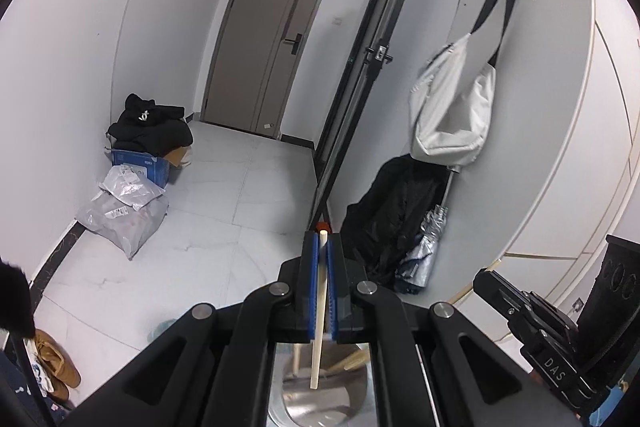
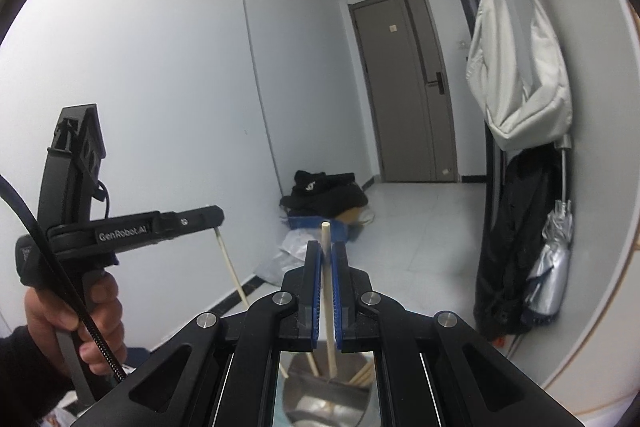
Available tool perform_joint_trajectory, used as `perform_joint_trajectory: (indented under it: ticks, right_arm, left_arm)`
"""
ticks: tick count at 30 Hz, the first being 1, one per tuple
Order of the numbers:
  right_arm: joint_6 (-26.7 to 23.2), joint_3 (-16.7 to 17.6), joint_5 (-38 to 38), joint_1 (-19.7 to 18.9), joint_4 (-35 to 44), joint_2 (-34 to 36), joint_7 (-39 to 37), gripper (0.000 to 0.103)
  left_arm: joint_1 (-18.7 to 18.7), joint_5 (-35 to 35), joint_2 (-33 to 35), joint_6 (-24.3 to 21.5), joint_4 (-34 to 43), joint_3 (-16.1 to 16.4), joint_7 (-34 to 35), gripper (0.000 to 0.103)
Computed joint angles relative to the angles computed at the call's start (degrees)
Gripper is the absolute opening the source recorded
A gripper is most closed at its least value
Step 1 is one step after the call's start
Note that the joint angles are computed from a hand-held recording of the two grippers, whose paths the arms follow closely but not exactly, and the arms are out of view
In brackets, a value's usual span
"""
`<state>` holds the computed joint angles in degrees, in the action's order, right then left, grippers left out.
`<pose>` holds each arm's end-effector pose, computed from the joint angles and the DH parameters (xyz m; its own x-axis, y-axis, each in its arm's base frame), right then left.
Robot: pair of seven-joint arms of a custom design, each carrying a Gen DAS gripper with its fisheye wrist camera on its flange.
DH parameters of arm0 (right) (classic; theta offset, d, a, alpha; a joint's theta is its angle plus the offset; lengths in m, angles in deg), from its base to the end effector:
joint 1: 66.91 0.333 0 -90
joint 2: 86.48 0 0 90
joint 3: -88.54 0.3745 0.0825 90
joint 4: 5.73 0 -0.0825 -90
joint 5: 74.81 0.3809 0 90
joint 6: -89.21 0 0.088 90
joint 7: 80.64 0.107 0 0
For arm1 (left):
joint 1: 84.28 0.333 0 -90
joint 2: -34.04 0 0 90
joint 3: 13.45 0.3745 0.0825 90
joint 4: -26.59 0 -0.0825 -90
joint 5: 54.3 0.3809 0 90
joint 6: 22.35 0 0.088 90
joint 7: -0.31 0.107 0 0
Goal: Organize utensils
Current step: 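Lower both chopsticks into the holder compartments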
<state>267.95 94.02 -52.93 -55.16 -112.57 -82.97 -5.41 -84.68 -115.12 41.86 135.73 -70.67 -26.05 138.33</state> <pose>0.6030 0.1513 0.6832 0.2575 -0.9583 -0.1239 -0.3865 0.0153 -0.9221 0.6475 -0.1008 0.6595 -0.4042 -0.8498 0.3382 -0.5193 -0.0911 -0.8497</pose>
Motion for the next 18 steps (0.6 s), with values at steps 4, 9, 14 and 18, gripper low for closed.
perform_joint_trajectory:
  ticks: [4,9,14,18]
  right_arm:
    - [-2.1,0.2,-0.9,-0.6,3.4,3.1,0.3,0.004]
    - [-5.1,-0.5,-5.7,-0.3,6.1,6.4,2.5,0.004]
    - [-8.2,-0.7,-9.0,-0.6,7.1,8.2,4.0,0.004]
    - [-9.6,2.1,-5.1,-3.0,6.6,8.8,-0.2,0.004]
  left_arm:
    - [0.2,-0.1,2.2,1.1,1.5,-0.6,0.9,0.001]
    - [1.7,-1.3,4.4,-1.2,2.6,-1.7,2.2,0.001]
    - [2.7,-3.4,4.8,-1.6,2.4,-2.7,5.9,0.001]
    - [2.5,-5.9,4.4,-2.2,1.9,-3.0,11.7,0.001]
